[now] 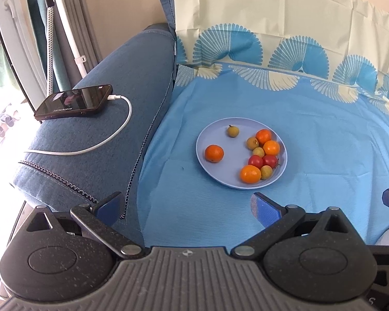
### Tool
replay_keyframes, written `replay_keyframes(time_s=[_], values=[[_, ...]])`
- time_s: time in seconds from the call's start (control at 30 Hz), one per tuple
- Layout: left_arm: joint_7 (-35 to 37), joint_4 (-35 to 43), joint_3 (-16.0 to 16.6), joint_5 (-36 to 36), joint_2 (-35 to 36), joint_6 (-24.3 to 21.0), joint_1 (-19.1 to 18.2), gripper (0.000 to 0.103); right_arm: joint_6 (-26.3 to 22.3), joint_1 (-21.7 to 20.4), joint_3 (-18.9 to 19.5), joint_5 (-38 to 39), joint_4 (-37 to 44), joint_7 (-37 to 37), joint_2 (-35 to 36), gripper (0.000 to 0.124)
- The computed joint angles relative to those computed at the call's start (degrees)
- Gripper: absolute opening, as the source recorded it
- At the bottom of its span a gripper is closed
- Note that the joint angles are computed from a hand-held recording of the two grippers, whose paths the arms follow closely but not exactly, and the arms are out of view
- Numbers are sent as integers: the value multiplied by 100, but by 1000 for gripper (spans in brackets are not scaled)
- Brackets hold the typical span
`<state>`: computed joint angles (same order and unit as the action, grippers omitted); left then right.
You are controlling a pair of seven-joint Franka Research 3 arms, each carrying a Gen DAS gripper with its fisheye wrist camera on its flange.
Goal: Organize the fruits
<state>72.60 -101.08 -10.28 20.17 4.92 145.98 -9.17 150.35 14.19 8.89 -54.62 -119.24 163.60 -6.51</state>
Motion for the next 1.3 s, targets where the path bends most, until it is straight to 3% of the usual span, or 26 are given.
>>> replay_keyframes(time_s=[1.3], values=[[-56,234,12,147,206,-307,-60,103,-54,57,-49,15,43,-32,85,102]])
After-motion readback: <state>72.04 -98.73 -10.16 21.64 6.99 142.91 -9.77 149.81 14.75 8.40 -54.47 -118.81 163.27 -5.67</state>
